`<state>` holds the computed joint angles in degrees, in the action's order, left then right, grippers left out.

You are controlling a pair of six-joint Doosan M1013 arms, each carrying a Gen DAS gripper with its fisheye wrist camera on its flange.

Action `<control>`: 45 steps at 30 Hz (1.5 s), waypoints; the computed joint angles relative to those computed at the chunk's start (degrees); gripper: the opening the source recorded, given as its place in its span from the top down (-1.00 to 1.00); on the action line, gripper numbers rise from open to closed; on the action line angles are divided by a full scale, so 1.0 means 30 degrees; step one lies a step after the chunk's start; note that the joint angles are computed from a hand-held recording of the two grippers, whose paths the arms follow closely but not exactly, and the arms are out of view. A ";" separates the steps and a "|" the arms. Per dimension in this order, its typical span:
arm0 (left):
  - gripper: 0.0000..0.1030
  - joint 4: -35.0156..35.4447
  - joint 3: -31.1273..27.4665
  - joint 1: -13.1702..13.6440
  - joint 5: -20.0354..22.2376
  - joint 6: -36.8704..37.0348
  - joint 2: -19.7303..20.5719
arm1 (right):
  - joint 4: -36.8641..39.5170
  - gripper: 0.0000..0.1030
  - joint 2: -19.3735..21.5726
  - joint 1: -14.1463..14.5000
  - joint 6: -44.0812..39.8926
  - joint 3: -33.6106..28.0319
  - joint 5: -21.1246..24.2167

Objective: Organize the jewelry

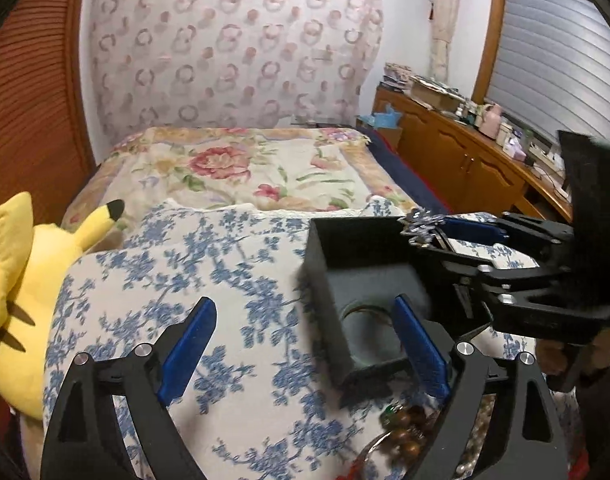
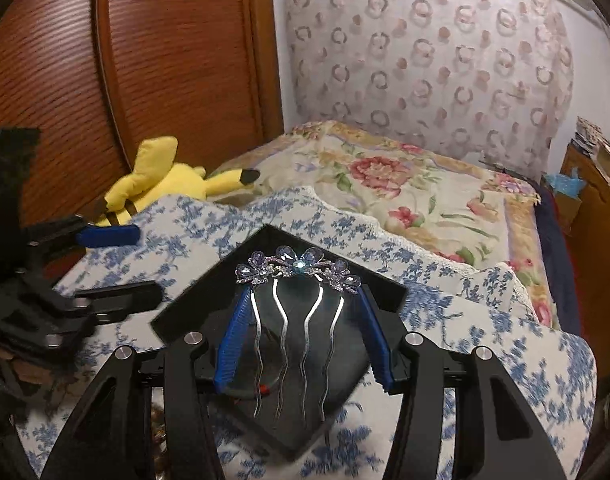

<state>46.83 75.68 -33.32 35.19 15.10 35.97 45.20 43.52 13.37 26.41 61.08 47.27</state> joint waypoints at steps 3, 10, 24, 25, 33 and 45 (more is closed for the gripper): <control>-0.67 0.0251 0.0450 -0.0037 0.0022 -0.0539 -0.0221 | -0.0990 -0.07 0.0304 0.0239 0.0590 -0.0347 -0.0086; -0.67 0.0524 0.1229 -0.0291 0.0164 -0.1125 -0.0601 | -0.2307 -0.08 0.0359 0.0479 0.1274 -0.0221 -0.0898; -0.67 0.2193 0.3023 -0.1275 0.0413 -0.3649 -0.1648 | -0.0982 -0.12 -0.1174 0.0242 0.0154 0.2105 -0.2536; -0.67 0.2297 0.3092 -0.1362 0.0426 -0.3775 -0.1690 | -0.0607 -0.12 -0.1379 0.0164 -0.0105 0.2419 -0.2620; -0.67 0.3560 0.4135 -0.2157 0.0537 -0.5390 -0.2128 | 0.2492 -0.12 -0.3396 -0.0557 -0.3048 0.5863 -0.2671; -0.68 0.4541 0.4900 -0.3011 0.0802 -0.6643 -0.2358 | 0.2822 0.28 -0.4587 -0.1028 -0.4209 0.8572 -0.3210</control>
